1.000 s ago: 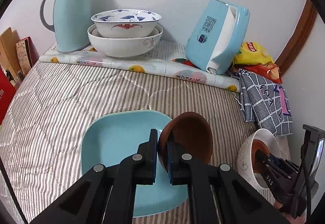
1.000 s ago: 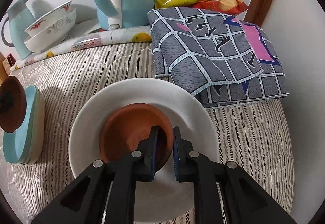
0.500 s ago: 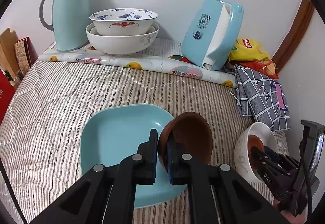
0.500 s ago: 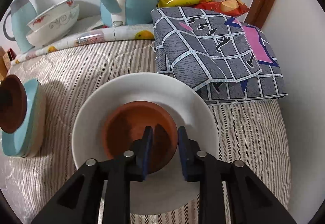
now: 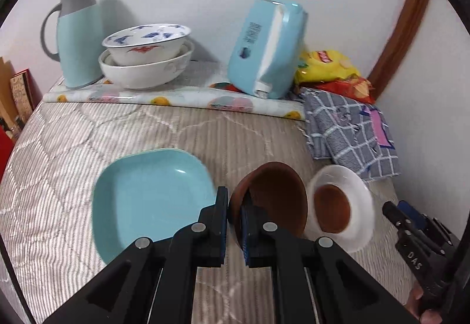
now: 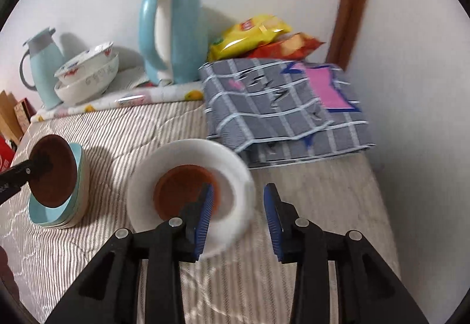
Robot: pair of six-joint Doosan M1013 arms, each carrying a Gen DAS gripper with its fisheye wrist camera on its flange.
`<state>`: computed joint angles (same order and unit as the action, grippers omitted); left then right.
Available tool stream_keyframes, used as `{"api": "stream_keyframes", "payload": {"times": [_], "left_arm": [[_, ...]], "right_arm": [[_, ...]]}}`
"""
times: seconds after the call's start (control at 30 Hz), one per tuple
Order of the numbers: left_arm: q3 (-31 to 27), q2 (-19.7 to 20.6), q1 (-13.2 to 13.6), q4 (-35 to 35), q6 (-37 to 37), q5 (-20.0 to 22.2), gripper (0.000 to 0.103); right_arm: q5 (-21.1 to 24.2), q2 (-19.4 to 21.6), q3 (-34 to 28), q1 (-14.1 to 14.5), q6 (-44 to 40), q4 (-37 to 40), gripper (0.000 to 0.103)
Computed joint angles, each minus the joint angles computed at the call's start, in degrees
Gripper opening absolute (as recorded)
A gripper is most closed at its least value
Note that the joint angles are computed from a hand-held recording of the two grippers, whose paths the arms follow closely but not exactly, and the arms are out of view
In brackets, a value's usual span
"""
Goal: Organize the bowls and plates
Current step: 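Lower the small brown bowl into the white bowl and open the right gripper, then lower the larger brown bowl into the white bowl and open the left gripper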
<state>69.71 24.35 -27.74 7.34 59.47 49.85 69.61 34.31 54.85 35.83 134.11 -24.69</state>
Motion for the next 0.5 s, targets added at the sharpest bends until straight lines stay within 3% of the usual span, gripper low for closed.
{"api": "stream_keyframes", "payload": {"times": [0.2, 0.5], "left_arm": [[-1.19, 0.77, -1.27, -4.7, 4.26, -0.85, 0.008], [-5.47, 4.17, -3.64, -4.56, 5.56, 2.14, 0.008]], "right_arm": [[-0.98, -4.76, 6.31, -0.38, 6.5, -3.28, 0.037], [-0.23, -9.63, 13.4, -1.45, 12.7, -6.24, 0.039]]}}
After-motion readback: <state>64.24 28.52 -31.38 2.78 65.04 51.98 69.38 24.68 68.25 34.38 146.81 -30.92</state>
